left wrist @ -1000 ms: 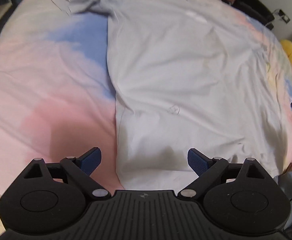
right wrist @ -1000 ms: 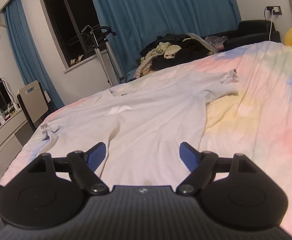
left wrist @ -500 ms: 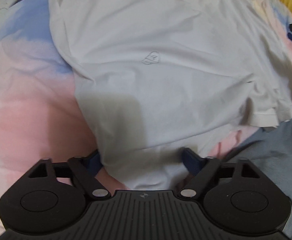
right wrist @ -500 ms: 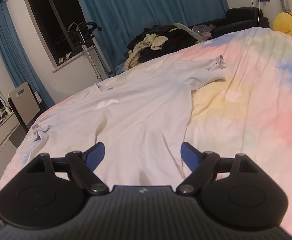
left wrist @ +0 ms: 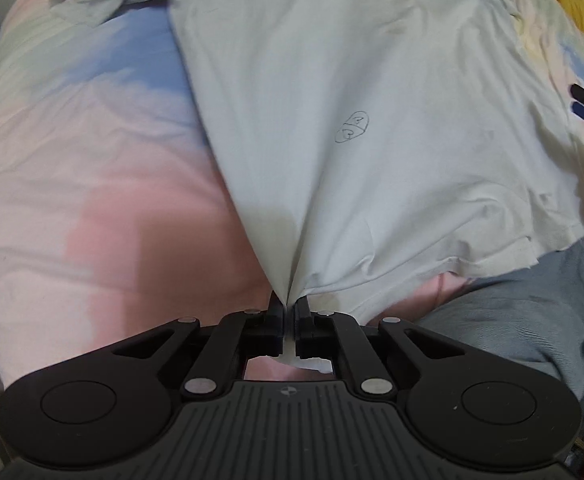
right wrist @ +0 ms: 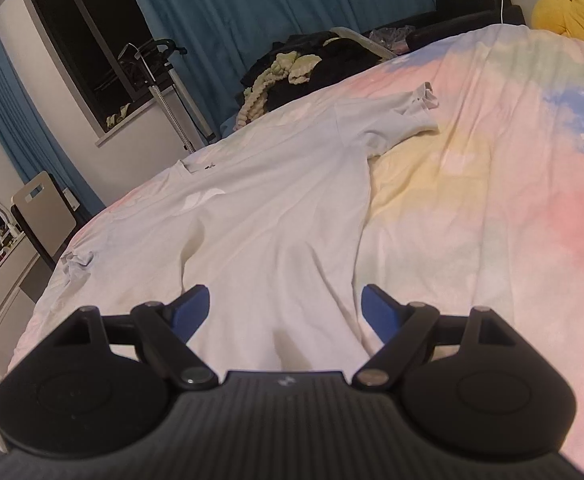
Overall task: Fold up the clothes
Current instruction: 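Open the left gripper and withdraw from the hem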
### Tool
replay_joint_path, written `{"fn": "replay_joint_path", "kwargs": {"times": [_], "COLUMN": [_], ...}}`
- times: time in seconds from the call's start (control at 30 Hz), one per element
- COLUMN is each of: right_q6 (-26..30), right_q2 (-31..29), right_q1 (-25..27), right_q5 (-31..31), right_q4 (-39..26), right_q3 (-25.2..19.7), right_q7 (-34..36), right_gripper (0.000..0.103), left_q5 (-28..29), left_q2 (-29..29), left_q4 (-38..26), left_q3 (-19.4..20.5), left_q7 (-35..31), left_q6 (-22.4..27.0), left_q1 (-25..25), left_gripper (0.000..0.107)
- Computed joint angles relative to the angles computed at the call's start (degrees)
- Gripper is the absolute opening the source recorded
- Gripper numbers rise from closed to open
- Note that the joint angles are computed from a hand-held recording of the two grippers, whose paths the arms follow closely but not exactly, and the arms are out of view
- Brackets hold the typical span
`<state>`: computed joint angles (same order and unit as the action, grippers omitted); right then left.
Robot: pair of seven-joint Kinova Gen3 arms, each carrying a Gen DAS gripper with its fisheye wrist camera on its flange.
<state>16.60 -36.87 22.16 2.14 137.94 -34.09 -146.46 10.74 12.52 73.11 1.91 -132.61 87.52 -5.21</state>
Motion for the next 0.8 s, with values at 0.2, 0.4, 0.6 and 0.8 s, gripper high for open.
{"fn": "replay_joint_path", "kwargs": {"times": [0.2, 0.4, 0.6, 0.8], "right_q6": [1.25, 1.47, 1.82, 2.55], "right_q2": [0.13, 0.11, -0.47, -2.35], "right_q1": [0.11, 0.8, 1.55, 2.22], "right_q5": [0.58, 1.13, 2.33, 2.96], "right_q4": [-0.75, -0.84, -1.48, -2.1], "right_q3": [-0.77, -0.98, -2.39, -3.16], "right_q7": [0.52, 0.31, 1.09, 1.99], "right_gripper": [0.084, 0.084, 0.084, 0.084], "left_q5": [1.16, 5.49, 8.92, 14.32], "left_q2": [0.86, -1.3, -5.87, -12.61], "left_q4": [5.88, 8.2, 11.14, 15.05], "left_q3": [0.14, -0.79, -1.71, -1.85], "left_q7": [-0.46, -1.75, -2.45, -4.66], "left_q6": [-6.64, -7.58, -10.5, -20.77], "left_q1": [-0.04, -3.05, -3.91, -1.76], "left_gripper": [0.006, 0.028, 0.079, 0.091]}}
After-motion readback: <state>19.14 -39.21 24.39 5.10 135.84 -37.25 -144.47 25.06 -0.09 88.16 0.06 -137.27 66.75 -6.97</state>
